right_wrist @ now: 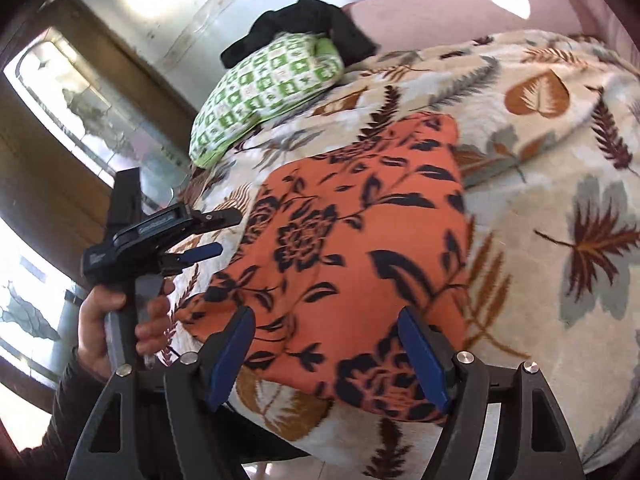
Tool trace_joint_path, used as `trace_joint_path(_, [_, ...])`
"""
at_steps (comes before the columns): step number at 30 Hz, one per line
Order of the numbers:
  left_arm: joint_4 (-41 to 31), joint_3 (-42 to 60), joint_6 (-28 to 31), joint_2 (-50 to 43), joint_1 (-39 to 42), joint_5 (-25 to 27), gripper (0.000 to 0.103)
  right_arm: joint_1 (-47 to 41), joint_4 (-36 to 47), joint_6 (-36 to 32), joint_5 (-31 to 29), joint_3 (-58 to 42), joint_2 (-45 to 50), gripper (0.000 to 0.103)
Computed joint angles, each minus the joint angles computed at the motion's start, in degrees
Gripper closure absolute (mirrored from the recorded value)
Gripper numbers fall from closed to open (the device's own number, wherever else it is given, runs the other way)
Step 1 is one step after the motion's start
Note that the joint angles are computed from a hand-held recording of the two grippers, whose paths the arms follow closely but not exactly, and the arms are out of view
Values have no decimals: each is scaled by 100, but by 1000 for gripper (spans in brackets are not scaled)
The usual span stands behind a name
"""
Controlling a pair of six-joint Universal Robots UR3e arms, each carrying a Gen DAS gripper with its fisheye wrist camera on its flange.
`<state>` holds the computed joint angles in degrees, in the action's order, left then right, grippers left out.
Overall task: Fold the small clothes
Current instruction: 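Grasp the folded blouse edge with the left gripper and lift it while the right gripper holds the bundle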
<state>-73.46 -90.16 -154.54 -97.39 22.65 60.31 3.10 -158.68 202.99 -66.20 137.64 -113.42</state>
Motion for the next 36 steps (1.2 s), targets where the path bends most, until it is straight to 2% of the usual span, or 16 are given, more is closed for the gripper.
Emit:
trace_joint_path(1, [94,37,-14,-61,-51,-21,15,-223,-27,-141,204,92,-18,26])
trace_joint_path(3, [-41,357,-118,-339,-221,85,43,-447,-8,-349,441,208,-86,26])
trace_joint_path(4, [-284,613,-130,-523,-292,140,64,-518,-10,-413,522,258,-131,26])
trace_joint_path(7, [-168,648,-48,-452,-442,239,86,-822,-161,-567,953,468,-184,26])
trace_joint_path(13, [-370,948,155,-308,-539,167,87,-1214,-407,-634,1466,911,-329,26])
trace_joint_path(15, [-363,820,277,-213,-388,150,63,-1296,-231,-729,1563,901,-416,26])
trace_joint_path(16, [-206,684,206,-158,-332,216,39,-1355,-178,-758,1634,920,-467,26])
trace_joint_path(17, [99,436,49,-62,-226,261,28,-1423,-148,-783,1715,946,-489,26])
trace_joint_path(18, [285,273,-54,-18,-120,244,27,-1455,-139,-763,1755,970,-509,26])
trace_joint_path(21, [-190,625,-142,-403,35,19,27,-1461,-51,-764,1745,940,-567,26])
trace_joint_path(23, [-164,684,-147,-538,-51,-36,28,-1449,56,-757,1706,890,-715,26])
trace_joint_path(24, [-127,749,-182,-629,-164,62,29,-1466,150,-774,1689,864,-818,26])
trace_joint_path(26, [-336,993,-117,-833,-365,102,61,-1546,410,-817,1680,832,-1061,26])
trace_joint_path(27, [-490,1131,-61,-906,-431,82,81,-1628,560,-862,1715,847,-1206,26])
trace_joint_path(30, [-247,1069,-59,-693,-632,220,90,-1823,1010,-1020,1796,848,-1409,26])
trace_joint_path(36, [-1102,1425,542,229,-696,-760,91,-1999,861,-1087,1969,1189,-1437,26])
